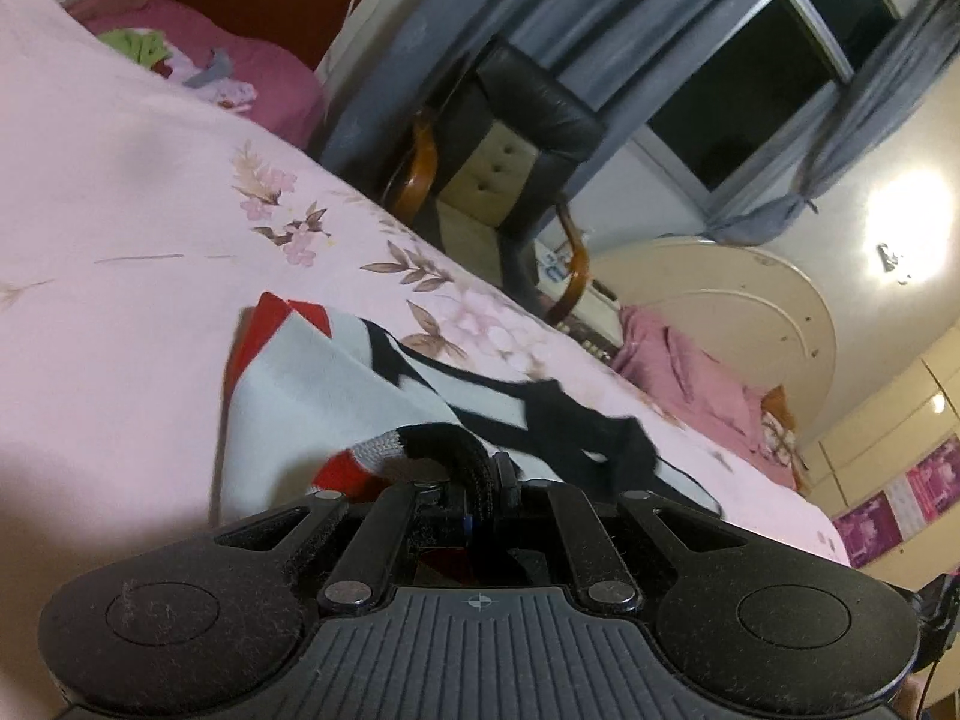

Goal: Fold small clothes
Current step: 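Lay the hem over the collar and lower both tools onto the fold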

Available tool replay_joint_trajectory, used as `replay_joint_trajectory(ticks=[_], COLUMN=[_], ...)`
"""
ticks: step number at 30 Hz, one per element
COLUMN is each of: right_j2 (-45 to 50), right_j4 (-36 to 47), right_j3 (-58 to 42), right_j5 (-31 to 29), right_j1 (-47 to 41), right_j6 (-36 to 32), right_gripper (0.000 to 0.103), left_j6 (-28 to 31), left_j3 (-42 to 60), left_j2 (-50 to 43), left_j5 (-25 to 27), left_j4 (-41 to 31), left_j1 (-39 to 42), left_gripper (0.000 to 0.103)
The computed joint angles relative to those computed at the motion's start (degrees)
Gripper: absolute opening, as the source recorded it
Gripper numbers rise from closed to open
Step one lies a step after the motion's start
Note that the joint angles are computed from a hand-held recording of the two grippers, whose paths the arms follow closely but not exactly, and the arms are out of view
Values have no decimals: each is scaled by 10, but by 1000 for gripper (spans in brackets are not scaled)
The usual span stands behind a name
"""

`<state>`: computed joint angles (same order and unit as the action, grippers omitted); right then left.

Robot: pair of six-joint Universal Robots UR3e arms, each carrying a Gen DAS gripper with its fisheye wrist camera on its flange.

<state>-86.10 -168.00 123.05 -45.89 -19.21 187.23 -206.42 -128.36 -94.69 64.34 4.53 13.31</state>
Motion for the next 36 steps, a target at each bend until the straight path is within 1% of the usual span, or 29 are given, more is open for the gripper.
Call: replay_joint_trajectory(ticks=[1,2,4,5,6,7,8,9,10,11,13,14,15,17,18,19,20,21,22,24,25,27,29,31,32,33,34,35,36], right_j2=[42,72,122,126,134,140,141,146,142,143,131,130,131,133,138,142,146,149,150,155,152,144,131,129,134,144,154,160,165], right_j4=[-8,-16,-69,-95,-124,-162,-182,-190,-199,-196,-179,-165,-145,-120,-123,-121,-122,-142,-174,-244,-265,-281,-225,-137,-89,-50,-45,-59,-86], right_j3=[-30,-50,-66,-59,-56,-45,-36,-41,-32,-34,-31,-38,-50,-67,-72,-79,-85,-80,-69,-44,-35,-23,-39,-82,-109,-139,-152,-151,-144], right_j5=[-8,-13,-11,-11,-15,-11,-2,6,17,19,18,9,-4,-33,-44,-62,-80,-81,-70,-45,-40,-22,-40,-100,-138,-193,-229,-242,-256], right_j1=[12,20,26,24,24,19,11,6,-3,-6,-10,-4,5,26,36,49,61,63,57,37,30,16,29,68,92,122,144,156,168], right_j6=[3,5,12,17,25,30,31,35,33,26,-12,-32,-51,-86,-93,-102,-111,-108,-85,-20,0,6,-40,-107,-134,-158,-173,-184,-195], right_gripper=[7,11,23,42,58,61,62,62,62,61,60,58,56,55,55,55,55,55,55,56,57,57,57,56,53,43,38,24,7], left_j6=[-5,-8,-7,-7,-5,-6,-9,-10,-8,-6,8,34,60,102,123,142,155,163,165,165,161,152,138,129,126,125,126,126,130], left_j3=[4,11,34,35,38,36,33,25,20,15,22,41,64,111,139,155,165,172,172,156,148,132,124,130,133,136,136,136,140], left_j2=[-27,-50,-85,-95,-102,-110,-117,-118,-120,-122,-121,-121,-122,-129,-135,-142,-150,-154,-154,-150,-147,-142,-146,-158,-162,-167,-167,-168,-170], left_j5=[6,20,26,25,31,33,41,65,92,99,93,110,131,150,179,208,231,246,254,249,245,236,234,241,245,248,247,250,269], left_j4=[31,55,74,87,97,116,140,167,193,210,195,158,113,27,-16,-29,-33,-35,-33,-15,-7,11,28,35,36,40,42,48,53], left_j1=[-5,-13,-22,-23,-27,-30,-33,-42,-51,-53,-49,-58,-71,-90,-107,-125,-140,-150,-154,-149,-145,-134,-132,-134,-135,-136,-137,-141,-153], left_gripper=[6,6,6,7,18,29,57,82,88,89,89,88,80,65,64,64,64,64,64,58,56,49,45,39,33,19,10,5,5])
